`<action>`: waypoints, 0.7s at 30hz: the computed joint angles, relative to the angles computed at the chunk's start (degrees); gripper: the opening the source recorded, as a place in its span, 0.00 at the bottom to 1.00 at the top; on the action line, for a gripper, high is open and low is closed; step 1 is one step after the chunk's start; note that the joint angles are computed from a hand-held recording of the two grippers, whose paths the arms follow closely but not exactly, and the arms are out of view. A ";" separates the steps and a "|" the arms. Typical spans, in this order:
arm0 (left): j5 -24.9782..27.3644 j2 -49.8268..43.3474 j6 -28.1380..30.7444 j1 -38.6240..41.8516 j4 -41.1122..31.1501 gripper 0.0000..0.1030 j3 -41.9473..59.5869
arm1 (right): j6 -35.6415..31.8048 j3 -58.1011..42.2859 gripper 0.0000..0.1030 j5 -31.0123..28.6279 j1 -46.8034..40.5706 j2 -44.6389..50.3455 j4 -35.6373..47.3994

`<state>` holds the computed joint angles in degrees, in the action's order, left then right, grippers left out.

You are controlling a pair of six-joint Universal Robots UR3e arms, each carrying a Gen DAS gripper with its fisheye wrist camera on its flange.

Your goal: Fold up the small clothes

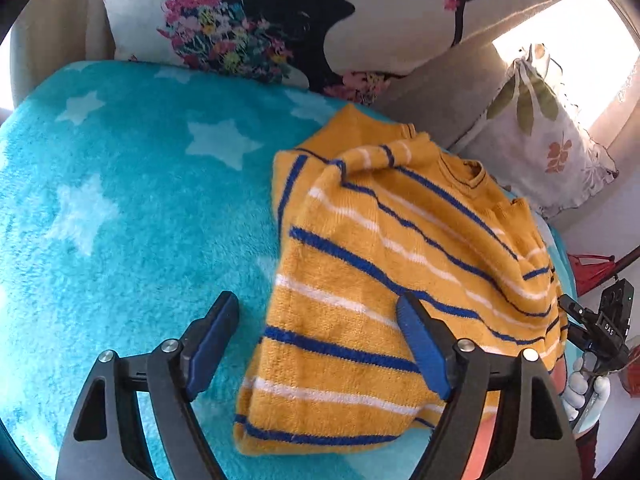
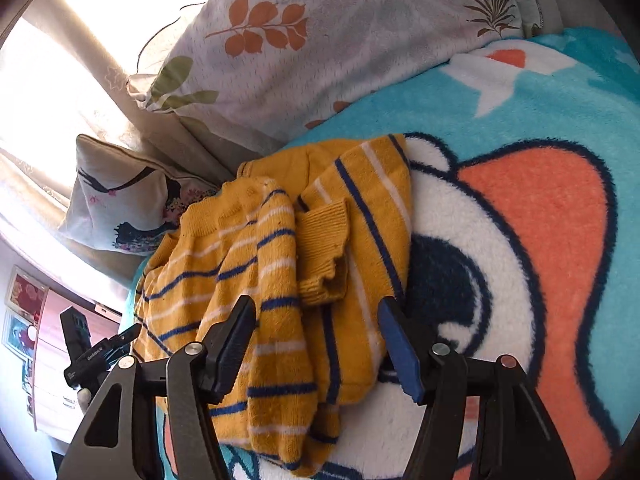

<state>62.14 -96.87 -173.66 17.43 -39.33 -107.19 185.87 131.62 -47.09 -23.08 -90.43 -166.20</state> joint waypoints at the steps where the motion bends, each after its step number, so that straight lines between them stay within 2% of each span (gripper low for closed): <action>1: 0.25 -0.06 -0.14 -0.64 1.43 0.90 -0.60 | 0.67 0.22 0.70 -0.44 1.28 0.83 -1.90; 3: 0.34 -0.25 -0.87 -1.97 2.13 0.97 -0.92 | 2.07 2.52 0.78 -1.25 2.68 2.37 -8.40; 5: 2.86 -0.68 -3.29 -4.49 5.25 0.98 -1.65 | 4.52 3.61 0.86 -3.04 4.73 4.93 -16.04; 6: 4.74 -0.93 -4.45 -6.00 6.64 0.98 -1.78 | 6.32 4.07 0.87 -4.16 5.79 6.31 -20.10; 7: 6.88 -1.24 -5.51 -7.52 7.09 0.89 -1.32 | 8.19 4.16 0.87 -5.71 7.02 7.56 -23.37; 8: 8.17 -1.28 -6.53 -8.47 6.34 0.75 -0.40 | 9.44 3.73 0.80 -7.06 8.07 8.43 -24.83; 9: 6.92 -0.95 -6.76 -8.15 3.55 0.40 0.75 | 9.76 2.45 0.67 -7.95 8.80 8.55 -23.43; 10: 2.48 -0.53 -6.39 -6.21 -1.34 0.25 2.23 | 9.30 0.36 0.43 -8.17 8.90 8.01 -18.66; 11: 0.38 -0.05 -7.37 -4.85 -4.18 0.24 3.15 | 8.51 -0.36 0.29 -4.68 6.87 7.48 -14.67; 12: 0.03 1.01 -7.64 -4.36 -5.82 0.23 3.43 | 7.88 -0.28 0.25 1.90 3.53 7.81 -12.03; 13: -0.63 2.55 -7.02 -3.78 -7.64 0.22 3.33 | 7.40 -0.11 0.22 5.92 1.16 7.33 -9.02; 16: -3.02 8.65 -4.44 -1.75 -14.98 0.21 2.34 | 3.18 2.17 0.15 13.14 -3.89 1.46 0.41; 19: -4.54 16.06 -1.44 0.08 -22.83 0.21 0.23 | -7.92 4.72 0.11 20.12 -9.53 -9.64 20.32; 21: -4.13 22.40 0.83 1.54 -26.49 0.22 -3.38 | -18.00 5.42 0.11 21.44 -12.77 -18.76 37.61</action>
<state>58.00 -74.47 -172.83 18.97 -65.82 -110.56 167.87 137.04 -25.64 -35.85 -109.19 -128.59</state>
